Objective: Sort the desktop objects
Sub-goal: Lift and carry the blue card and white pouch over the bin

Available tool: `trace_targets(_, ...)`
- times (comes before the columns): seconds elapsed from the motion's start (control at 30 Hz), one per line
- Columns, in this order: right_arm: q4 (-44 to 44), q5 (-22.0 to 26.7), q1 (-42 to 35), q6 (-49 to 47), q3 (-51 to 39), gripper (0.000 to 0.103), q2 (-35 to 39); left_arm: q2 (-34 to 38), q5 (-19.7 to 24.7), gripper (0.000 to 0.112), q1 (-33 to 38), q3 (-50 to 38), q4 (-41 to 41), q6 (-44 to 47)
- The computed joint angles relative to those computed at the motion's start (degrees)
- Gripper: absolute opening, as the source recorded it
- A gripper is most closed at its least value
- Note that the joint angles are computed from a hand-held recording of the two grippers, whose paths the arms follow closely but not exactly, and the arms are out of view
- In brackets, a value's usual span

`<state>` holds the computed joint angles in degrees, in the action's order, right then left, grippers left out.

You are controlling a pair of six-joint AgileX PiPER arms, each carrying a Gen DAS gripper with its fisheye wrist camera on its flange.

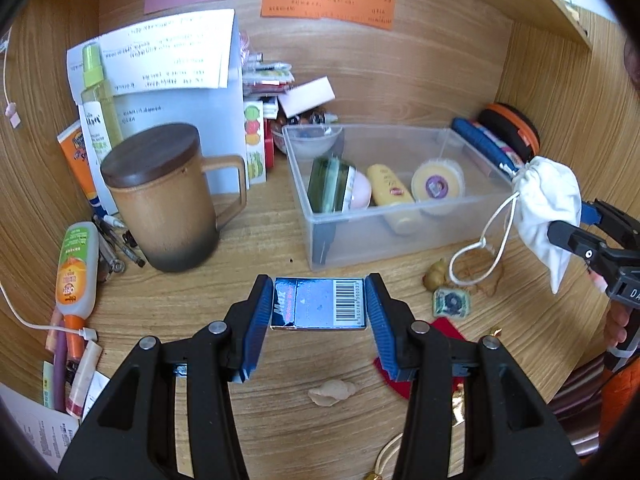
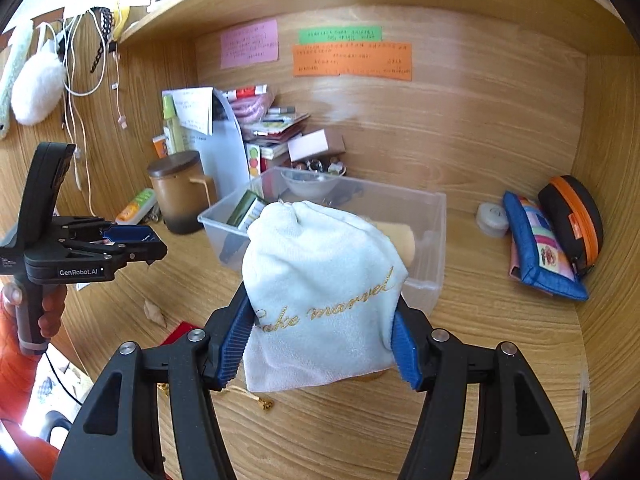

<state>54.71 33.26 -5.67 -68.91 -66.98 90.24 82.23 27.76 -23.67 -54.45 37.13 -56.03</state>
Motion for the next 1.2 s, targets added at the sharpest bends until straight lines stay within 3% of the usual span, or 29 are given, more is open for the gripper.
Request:
trace_targets(0.47,0.8,0.4,1.2,0.9,-6.8,0.059,1.1,0.0,0.3,0.047,1.0,-6.5,-2.1,5.0)
trace_targets(0.9,-6.8,2.0,3.0,10.5,-22.7,0.059,11.3,8.2,0.9,0.047,5.3,-20.3,-18.6,24.0)
trace_targets(1.2,-15.0,7.0,4.1,20.5,-37.5,0.059,21.4,17.4,3.5,0.047,9.3,-31.3,-29.5,34.7)
